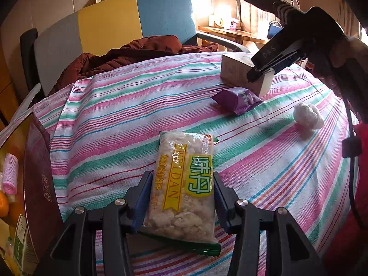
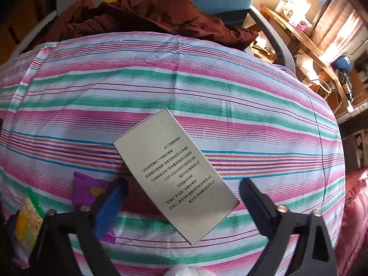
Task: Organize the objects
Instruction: 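Grasp the cream cardboard box with the right tool and lift it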
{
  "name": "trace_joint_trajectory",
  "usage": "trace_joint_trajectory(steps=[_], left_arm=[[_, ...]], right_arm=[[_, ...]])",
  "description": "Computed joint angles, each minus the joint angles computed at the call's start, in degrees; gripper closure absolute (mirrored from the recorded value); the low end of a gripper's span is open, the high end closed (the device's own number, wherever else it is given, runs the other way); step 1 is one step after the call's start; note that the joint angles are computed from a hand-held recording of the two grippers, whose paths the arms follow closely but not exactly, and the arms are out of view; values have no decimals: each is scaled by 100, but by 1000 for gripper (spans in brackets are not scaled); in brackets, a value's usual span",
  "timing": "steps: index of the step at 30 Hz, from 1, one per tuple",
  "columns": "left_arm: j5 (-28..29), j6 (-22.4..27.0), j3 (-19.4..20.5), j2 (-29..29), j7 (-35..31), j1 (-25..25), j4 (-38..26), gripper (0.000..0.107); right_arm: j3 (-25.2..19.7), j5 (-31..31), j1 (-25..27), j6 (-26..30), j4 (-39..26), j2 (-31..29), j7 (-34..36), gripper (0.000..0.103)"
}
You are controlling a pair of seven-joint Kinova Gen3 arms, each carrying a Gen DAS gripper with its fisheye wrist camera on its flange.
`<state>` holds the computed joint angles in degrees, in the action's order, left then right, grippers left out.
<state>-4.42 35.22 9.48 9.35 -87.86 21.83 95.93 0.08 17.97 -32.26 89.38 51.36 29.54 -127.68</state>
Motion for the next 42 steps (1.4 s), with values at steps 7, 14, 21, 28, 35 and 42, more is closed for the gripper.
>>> trace_joint_trajectory(steps=[7,14,21,28,35,42], left_arm=[[16,-22,-3,1,-31,-13,11,57],[-101,-28,-17,-8,66,52,19,57],[-174,-33,-16,-12,108,71,24,57],[-93,-51,3,-28,10,21,49,56],[245,-22,44,-29,-224,-107,40,56],[334,207,48,10,-396,-152,-110,58]], right_arm=[[23,500,-490,-354,778,-671,-1285,52],[-454,789,-840,-508,1317,-1384,-2033,53],[-966,283,-975,-895,1913,-1719,-2255,52],[-936,-12,-836,-1333,2154,-1644,-2407,6],[-892,-500,-617,-1554,2129,-1460,-2273,22],[-807,-219,-855,-1304,1964,-1300,-2514,51]])
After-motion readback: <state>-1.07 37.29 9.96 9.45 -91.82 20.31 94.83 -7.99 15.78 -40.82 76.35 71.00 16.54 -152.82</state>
